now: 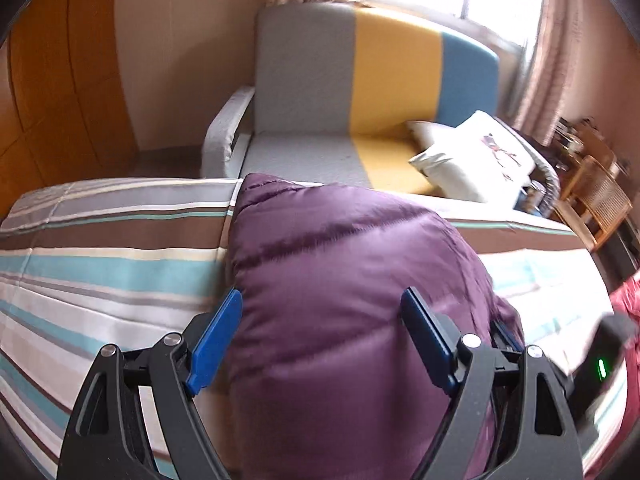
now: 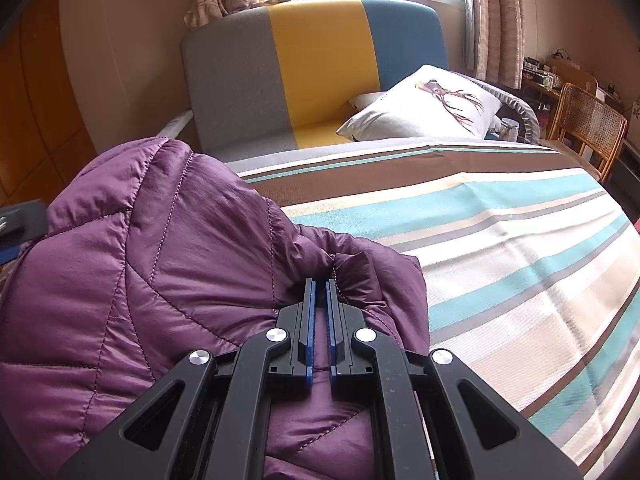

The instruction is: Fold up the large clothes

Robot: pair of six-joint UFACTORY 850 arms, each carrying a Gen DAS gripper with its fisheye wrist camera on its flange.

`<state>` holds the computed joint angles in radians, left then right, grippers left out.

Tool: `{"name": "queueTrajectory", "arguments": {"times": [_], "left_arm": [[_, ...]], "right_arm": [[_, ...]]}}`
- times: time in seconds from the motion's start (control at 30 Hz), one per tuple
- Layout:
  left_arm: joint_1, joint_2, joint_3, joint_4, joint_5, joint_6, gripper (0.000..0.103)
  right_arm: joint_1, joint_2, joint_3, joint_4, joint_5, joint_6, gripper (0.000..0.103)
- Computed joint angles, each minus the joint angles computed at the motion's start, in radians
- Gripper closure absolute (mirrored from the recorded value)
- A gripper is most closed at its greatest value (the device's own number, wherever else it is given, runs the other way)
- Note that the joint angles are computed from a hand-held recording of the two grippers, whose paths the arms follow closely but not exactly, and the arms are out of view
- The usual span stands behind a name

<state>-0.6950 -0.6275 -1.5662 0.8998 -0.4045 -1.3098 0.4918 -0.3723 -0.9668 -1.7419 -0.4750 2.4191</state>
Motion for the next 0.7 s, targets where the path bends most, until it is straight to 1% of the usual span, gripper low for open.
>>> {"name": "queueTrajectory", "arguments": {"times": [0.07, 0.13, 0.17, 0.2, 0.23, 0.33, 0.37, 0.5, 0.6, 0.63, 0.67, 0.7], "left_arm": [[0.000, -0.053, -0.066, -0.061, -0.045, 0.081, 0.014], [0.005, -0.100, -0.114, -0.130, -0.073, 0.165, 0.011], [0.008, -0.115, -0.122, -0.141, -0.067, 0.175, 0.011], [0.011, -0.120, -0.119, -0.139, -0.056, 0.169, 0.010], [0.013, -0.127, -0.113, -0.103, -0.044, 0.132, 0.010], [0.003, -0.150, -0.114, -0.003, -0.053, 0.045, 0.010], [0.000, -0.155, -0.108, 0.053, -0.051, -0.010, 0.010], [0.000, -0.144, -0.084, 0.078, -0.034, -0.049, 0.009], [0.006, -0.118, -0.058, 0.065, -0.011, -0.039, 0.009], [0.009, -0.094, -0.031, 0.061, 0.009, -0.036, 0.009], [0.016, -0.072, -0.008, 0.034, 0.033, -0.012, 0.007], [0.023, -0.055, 0.010, 0.006, 0.052, 0.012, 0.002]], "right_arm": [[0.003, -0.002, -0.002, 0.011, -0.004, -0.010, 0.098], [0.003, -0.002, -0.005, 0.024, -0.005, -0.022, 0.098], [0.003, -0.002, -0.005, 0.026, -0.004, -0.021, 0.098], [0.002, -0.001, -0.005, 0.027, -0.003, -0.021, 0.098], [0.002, -0.001, -0.006, 0.025, -0.002, -0.019, 0.098], [0.009, -0.012, -0.018, 0.053, -0.020, -0.051, 0.098], [0.011, -0.016, -0.022, 0.063, -0.027, -0.062, 0.098], [0.013, -0.019, -0.025, 0.063, -0.027, -0.063, 0.098], [0.001, -0.004, -0.013, 0.022, 0.005, -0.028, 0.098], [-0.005, 0.004, -0.010, 0.020, 0.025, -0.036, 0.098], [-0.011, 0.017, -0.010, 0.043, 0.045, -0.077, 0.098], [-0.015, 0.028, -0.009, 0.057, 0.059, -0.105, 0.098]]}}
